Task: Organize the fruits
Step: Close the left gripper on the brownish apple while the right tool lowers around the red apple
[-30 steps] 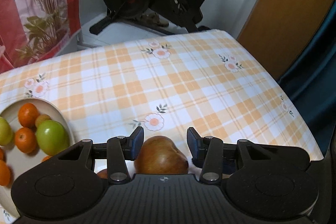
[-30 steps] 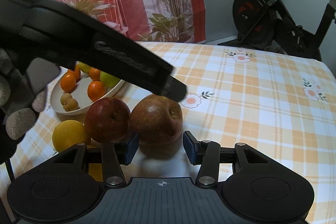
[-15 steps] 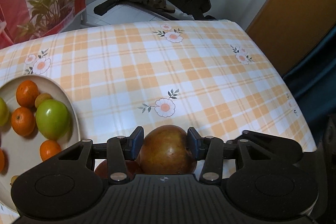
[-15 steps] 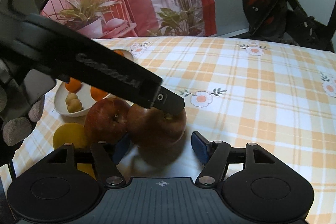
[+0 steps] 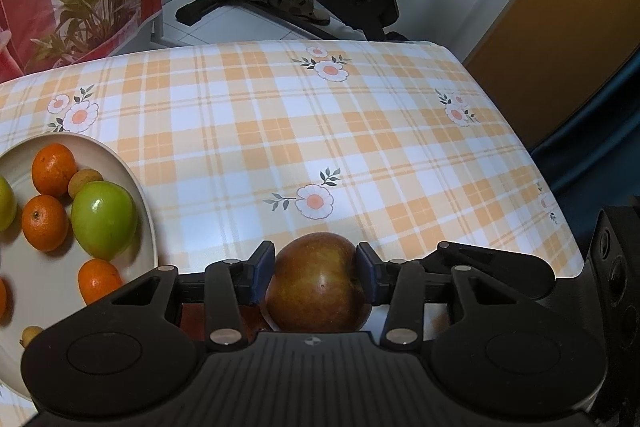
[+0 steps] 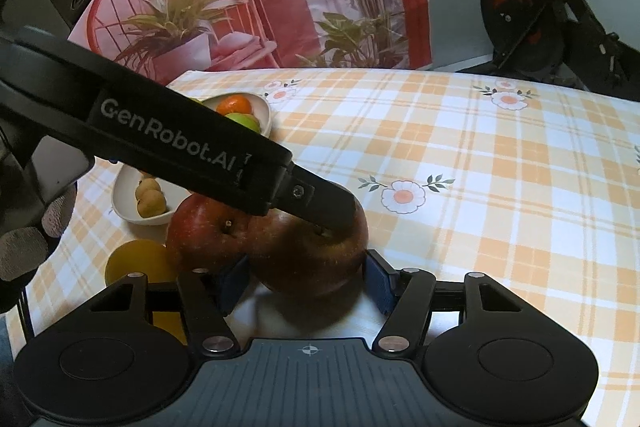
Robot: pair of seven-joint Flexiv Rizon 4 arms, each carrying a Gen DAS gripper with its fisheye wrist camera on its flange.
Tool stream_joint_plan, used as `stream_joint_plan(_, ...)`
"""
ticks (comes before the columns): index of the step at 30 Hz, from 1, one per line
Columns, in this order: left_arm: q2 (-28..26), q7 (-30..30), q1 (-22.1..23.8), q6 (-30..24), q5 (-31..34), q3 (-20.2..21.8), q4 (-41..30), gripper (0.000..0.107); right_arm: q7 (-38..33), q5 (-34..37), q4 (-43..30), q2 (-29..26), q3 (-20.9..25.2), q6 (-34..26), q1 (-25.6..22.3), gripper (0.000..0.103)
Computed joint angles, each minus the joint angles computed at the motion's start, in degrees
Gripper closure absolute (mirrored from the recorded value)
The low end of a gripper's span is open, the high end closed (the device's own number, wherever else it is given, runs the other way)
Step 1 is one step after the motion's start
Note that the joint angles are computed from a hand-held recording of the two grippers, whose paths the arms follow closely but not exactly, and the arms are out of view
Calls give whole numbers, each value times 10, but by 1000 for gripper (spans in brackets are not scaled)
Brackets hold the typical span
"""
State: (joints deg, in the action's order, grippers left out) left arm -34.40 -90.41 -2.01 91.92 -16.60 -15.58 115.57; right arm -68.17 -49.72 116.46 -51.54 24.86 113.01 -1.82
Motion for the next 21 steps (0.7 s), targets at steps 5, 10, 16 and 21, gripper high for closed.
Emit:
stream_joint_plan(5, -7, 0, 34, 23, -1, -45, 10, 61, -22, 28, 13, 29, -39, 2, 35, 46)
stream_joint_plan(10, -14, -6, 57, 36, 9, -75, 15, 61, -75, 83, 34, 68, -91, -4, 96, 46)
stream_joint_plan(16, -20, -23, 87, 57, 30, -103, 29, 61, -122, 129, 41, 85, -99, -25, 124, 45)
stream_joint_plan(21, -20, -42, 106, 69, 47, -113, 40, 61, -136, 141, 33, 76, -67, -37, 102, 47)
